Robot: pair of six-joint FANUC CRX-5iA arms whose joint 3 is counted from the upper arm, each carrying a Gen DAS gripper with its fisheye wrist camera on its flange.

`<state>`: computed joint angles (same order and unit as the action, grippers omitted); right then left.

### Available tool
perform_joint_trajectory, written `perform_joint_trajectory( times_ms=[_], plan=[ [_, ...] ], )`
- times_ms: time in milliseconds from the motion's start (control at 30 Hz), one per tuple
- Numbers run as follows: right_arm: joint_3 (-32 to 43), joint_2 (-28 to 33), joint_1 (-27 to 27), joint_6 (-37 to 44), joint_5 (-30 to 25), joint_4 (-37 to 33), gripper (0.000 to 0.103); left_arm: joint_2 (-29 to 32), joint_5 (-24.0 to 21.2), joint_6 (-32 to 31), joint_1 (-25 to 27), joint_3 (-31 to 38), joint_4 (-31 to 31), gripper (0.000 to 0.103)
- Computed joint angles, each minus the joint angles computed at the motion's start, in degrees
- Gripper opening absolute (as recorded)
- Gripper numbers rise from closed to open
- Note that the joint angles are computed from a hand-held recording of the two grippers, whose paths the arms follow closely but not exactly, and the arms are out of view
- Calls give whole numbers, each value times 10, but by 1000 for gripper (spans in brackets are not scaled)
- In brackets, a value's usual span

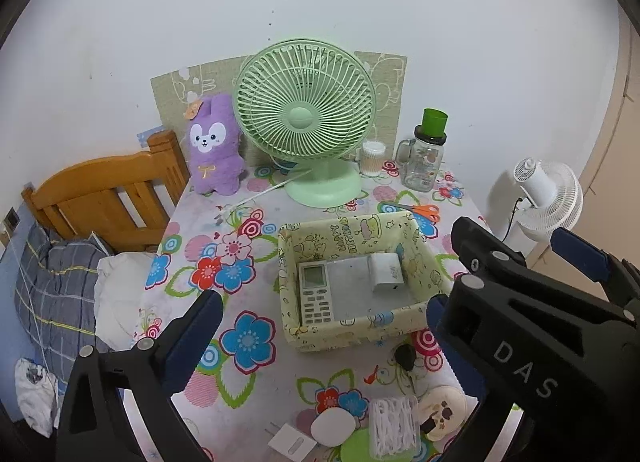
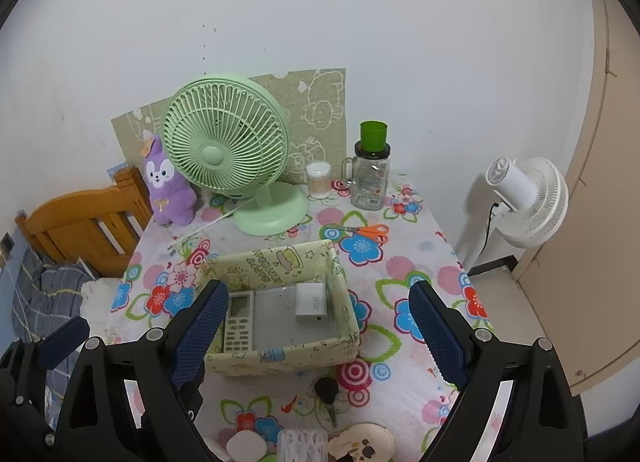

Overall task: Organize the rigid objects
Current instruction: 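Raise both open grippers out of the fabric box and back away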

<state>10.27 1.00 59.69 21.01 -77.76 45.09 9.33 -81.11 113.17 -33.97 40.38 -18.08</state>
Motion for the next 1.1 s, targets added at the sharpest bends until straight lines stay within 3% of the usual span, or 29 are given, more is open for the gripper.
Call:
perform_joint_trajectory(
  times_ms=[1100],
  plan=[
    [-129, -67, 73, -70, 6, 55, 93, -82, 59, -25, 7, -147, 25, 103]
  ],
)
